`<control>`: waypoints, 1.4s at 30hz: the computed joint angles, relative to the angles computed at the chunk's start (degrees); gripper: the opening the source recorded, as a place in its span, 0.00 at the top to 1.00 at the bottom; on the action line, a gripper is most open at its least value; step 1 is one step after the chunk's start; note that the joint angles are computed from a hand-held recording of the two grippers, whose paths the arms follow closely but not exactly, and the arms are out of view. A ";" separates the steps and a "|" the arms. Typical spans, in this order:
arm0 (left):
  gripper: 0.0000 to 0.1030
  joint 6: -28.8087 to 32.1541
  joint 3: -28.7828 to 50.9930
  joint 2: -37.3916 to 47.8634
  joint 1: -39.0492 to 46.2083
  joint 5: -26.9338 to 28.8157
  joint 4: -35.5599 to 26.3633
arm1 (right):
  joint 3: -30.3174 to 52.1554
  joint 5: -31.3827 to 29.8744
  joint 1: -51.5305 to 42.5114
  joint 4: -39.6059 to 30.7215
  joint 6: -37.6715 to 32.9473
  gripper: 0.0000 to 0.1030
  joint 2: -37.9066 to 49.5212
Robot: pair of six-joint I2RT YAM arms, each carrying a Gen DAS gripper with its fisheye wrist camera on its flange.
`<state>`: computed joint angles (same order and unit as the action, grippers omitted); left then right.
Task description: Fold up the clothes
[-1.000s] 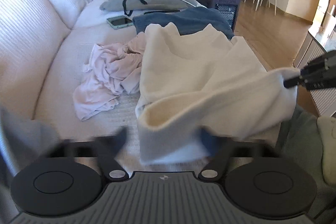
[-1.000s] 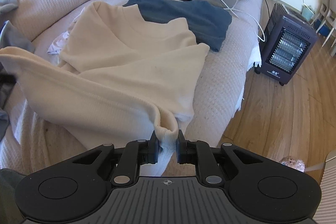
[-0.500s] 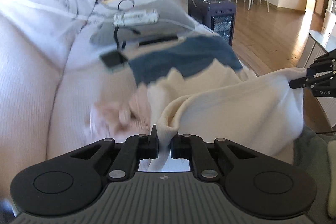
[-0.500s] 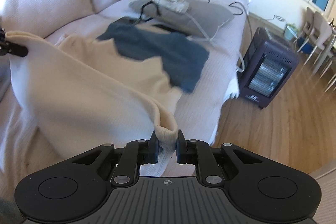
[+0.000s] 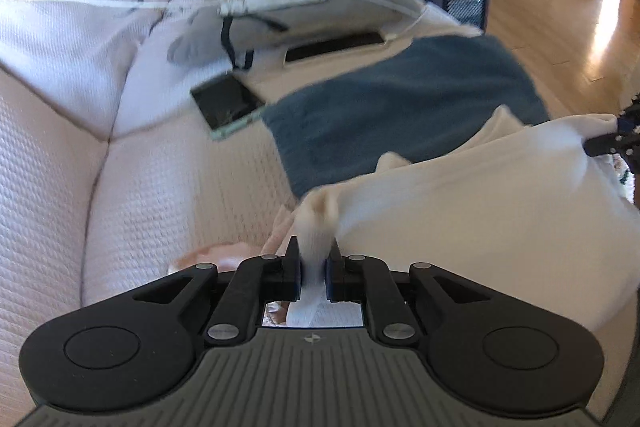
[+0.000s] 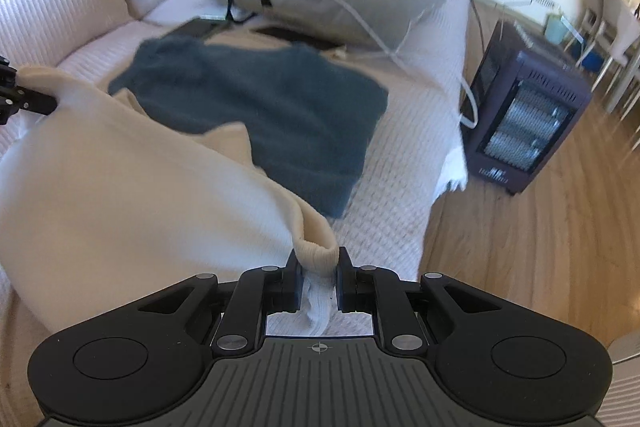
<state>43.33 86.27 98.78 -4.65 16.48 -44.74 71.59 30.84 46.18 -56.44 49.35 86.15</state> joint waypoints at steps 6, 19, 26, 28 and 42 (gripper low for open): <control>0.83 -1.83 -0.66 3.13 -1.15 -2.00 3.24 | -1.99 -3.66 -2.68 2.17 0.10 0.76 0.37; 0.48 1.59 4.65 -2.93 13.43 13.03 -9.98 | 2.90 1.47 7.28 -13.64 14.42 0.60 -5.64; 0.43 5.10 1.69 -1.92 17.52 15.69 -15.33 | -4.07 -3.99 13.20 -9.41 25.75 0.52 -10.61; 0.43 4.19 0.88 -0.80 16.71 15.95 -15.51 | -5.83 -5.52 13.77 -7.39 27.74 0.52 -10.73; 0.37 -0.98 -2.49 4.99 8.32 10.60 -8.27 | -16.34 -12.25 5.85 8.44 27.12 0.28 -15.24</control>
